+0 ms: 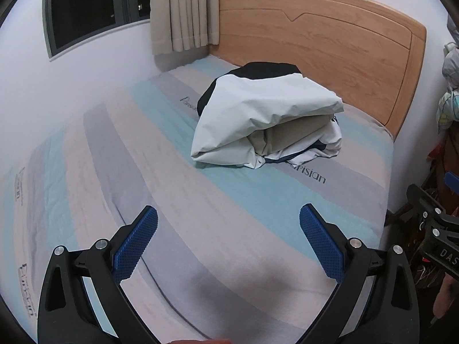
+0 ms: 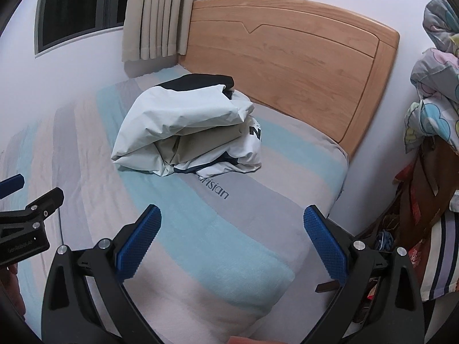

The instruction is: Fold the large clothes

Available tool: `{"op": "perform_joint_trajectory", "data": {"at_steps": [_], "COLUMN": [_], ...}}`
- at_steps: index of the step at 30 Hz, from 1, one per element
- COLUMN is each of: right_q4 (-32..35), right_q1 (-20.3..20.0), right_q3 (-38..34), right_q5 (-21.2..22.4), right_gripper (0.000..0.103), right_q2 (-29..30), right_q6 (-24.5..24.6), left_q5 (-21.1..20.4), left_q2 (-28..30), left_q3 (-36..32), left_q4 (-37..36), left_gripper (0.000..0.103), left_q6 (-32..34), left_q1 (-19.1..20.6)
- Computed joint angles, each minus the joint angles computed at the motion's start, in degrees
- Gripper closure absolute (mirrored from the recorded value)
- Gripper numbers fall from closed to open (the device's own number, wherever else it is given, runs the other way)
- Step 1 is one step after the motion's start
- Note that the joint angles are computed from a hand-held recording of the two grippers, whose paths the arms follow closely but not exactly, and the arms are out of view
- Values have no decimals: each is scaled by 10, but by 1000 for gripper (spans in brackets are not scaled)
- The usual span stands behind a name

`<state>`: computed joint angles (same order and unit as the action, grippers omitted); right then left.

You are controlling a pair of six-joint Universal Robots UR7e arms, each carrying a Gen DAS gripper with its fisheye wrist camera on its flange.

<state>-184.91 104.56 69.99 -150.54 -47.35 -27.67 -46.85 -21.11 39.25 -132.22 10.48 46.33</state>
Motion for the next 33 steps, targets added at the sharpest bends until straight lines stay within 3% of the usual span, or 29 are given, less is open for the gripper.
{"op": "perform_joint_trajectory", "data": {"at_steps": [22, 33], "right_q4": [-22, -19], "right_q1": [8, 9], "right_q3": [-26, -37], "right_q5": [-15, -14], "right_gripper": [7, 7], "right_q2": [18, 20], "right_q6": [-32, -36], "left_q5": [-28, -19], "left_q2": [9, 23], "left_q3": [-37, -60], "left_q4": [54, 62], "left_gripper": [6, 6], "left_q6": [-32, -21], "left_q1": [3, 1]}}
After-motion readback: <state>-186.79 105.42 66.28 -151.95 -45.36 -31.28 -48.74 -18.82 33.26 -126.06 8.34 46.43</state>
